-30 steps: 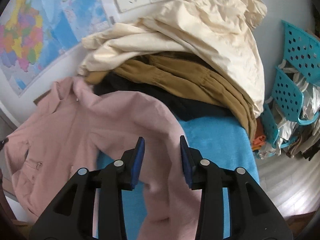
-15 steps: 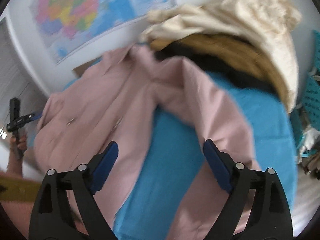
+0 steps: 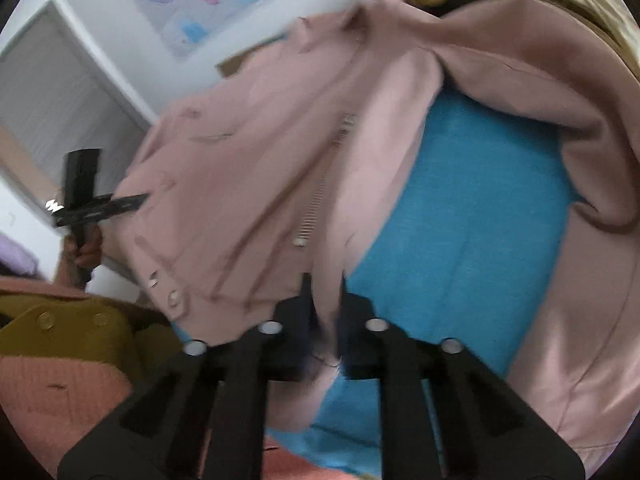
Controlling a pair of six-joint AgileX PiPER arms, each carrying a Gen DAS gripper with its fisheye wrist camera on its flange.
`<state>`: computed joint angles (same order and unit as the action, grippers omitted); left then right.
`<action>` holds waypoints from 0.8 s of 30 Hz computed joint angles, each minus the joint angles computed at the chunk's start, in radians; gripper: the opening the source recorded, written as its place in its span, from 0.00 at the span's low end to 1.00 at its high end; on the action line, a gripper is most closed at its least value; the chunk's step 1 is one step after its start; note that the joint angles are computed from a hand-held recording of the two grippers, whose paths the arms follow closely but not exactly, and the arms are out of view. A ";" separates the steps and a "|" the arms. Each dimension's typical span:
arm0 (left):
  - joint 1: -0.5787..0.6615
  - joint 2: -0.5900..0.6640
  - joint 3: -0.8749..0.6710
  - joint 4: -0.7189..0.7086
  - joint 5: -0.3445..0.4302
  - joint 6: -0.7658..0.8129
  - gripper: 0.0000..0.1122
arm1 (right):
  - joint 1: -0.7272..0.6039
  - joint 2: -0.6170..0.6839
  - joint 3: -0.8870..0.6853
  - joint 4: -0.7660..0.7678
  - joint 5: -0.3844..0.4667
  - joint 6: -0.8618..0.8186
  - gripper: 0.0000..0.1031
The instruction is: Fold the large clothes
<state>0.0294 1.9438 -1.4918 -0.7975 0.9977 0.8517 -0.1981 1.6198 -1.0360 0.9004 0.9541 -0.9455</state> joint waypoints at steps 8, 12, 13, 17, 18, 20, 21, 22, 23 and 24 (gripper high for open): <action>0.066 -0.132 0.088 -0.059 -0.120 0.010 0.71 | -0.153 -0.146 -0.017 -0.050 -0.129 0.069 0.63; 0.062 -0.173 0.082 -0.134 -0.157 0.060 0.72 | -0.188 -0.157 -0.032 -0.265 -0.314 0.292 0.81; 0.036 -0.164 0.054 -0.107 -0.169 0.034 0.72 | -0.195 -0.130 -0.052 -0.321 -0.316 0.337 0.81; -0.065 -0.093 -0.065 -0.030 -0.162 -0.036 0.73 | -0.233 -0.001 -0.130 -0.363 -0.226 0.368 0.40; -0.093 -0.078 -0.084 -0.016 -0.164 -0.051 0.73 | -0.263 0.041 -0.169 -0.323 -0.154 0.340 0.02; -0.133 -0.006 -0.190 0.010 -0.125 -0.086 0.73 | -0.303 0.094 -0.245 -0.247 -0.035 0.320 0.03; -0.150 0.036 -0.254 0.025 -0.104 -0.110 0.73 | -0.320 0.093 -0.266 -0.202 0.008 0.297 0.03; -0.169 0.079 -0.324 0.044 -0.076 -0.137 0.73 | -0.334 0.093 -0.325 -0.159 0.070 0.291 0.02; -0.178 0.113 -0.379 0.047 -0.050 -0.147 0.73 | -0.337 0.085 -0.376 -0.133 0.114 0.298 0.02; -0.184 0.140 -0.425 0.046 -0.027 -0.151 0.73 | -0.338 0.087 -0.427 -0.111 0.154 0.300 0.02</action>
<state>-0.1542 2.0839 -1.9166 -0.7517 0.9707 0.7011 -0.5359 1.7069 -1.4630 0.7897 1.1080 -0.6459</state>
